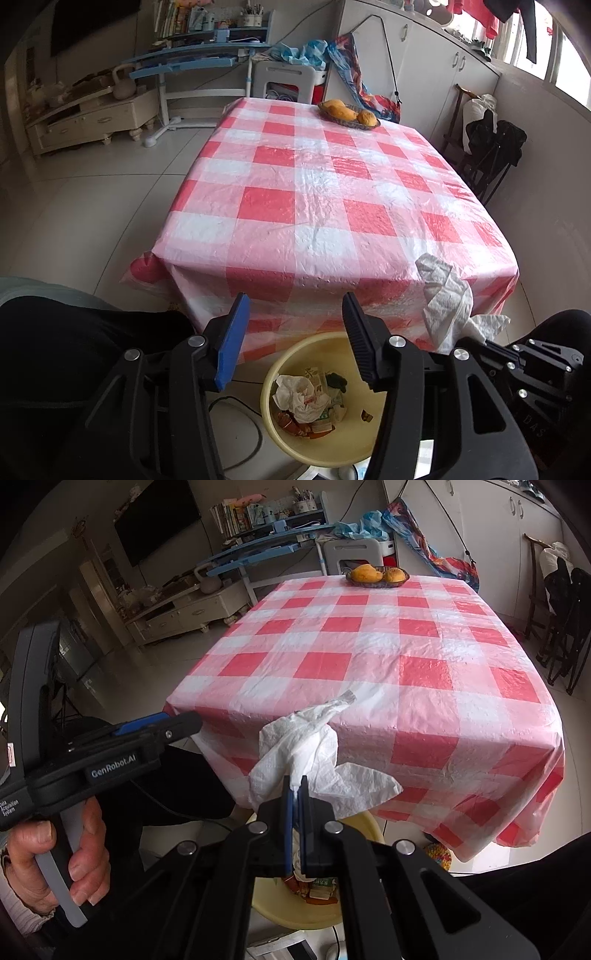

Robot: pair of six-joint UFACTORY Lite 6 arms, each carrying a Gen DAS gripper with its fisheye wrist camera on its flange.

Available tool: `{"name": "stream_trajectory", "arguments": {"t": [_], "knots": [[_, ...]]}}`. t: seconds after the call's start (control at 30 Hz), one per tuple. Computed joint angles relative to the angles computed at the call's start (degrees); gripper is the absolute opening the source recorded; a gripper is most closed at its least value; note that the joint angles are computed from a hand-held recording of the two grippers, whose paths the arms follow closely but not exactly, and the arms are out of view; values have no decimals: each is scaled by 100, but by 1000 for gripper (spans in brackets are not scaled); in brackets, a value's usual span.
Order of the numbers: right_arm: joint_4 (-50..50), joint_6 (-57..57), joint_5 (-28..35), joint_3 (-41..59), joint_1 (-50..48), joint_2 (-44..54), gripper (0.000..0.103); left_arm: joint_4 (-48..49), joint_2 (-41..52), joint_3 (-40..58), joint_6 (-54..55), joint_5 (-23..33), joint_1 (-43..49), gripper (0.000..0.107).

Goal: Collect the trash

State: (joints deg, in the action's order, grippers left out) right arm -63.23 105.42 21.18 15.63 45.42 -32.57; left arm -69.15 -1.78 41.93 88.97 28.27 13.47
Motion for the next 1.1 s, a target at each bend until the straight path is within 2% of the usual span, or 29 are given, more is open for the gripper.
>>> {"name": "stream_trajectory", "arguments": {"t": [0.17, 0.3, 0.33, 0.37, 0.43, 0.7, 0.8, 0.83, 1.0, 1.1], "knots": [[294, -398, -358, 208, -50, 580, 3, -160, 35, 81, 21, 117, 181, 50], [360, -440, -201, 420, 142, 1042, 4, -183, 104, 149, -52, 135, 245, 51], [359, -403, -173, 398, 142, 1010, 10, -199, 108, 154, -51, 135, 246, 51], [361, -347, -123, 363, 137, 955, 28, -229, 104, 145, -28, 128, 241, 51], [169, 39, 199, 286, 267, 776, 56, -278, 63, 98, 16, 111, 227, 53], [-439, 925, 837, 69, 594, 159, 63, -1171, -587, -405, 994, -196, 65, 68], [-628, 1213, 1378, 135, 896, 161, 72, -1431, -827, -573, 1315, -268, 5, 75], [-680, 1332, 1652, 152, 1030, 155, 78, -1522, -891, -616, 1424, -297, -14, 78], [-806, 1647, 2287, 90, 1177, 4, 84, -1649, -1008, -685, 1553, -370, -65, 81], [-836, 1659, 2373, 60, 1153, -78, 85, -1706, -997, -673, 1580, -370, -36, 83]]}}
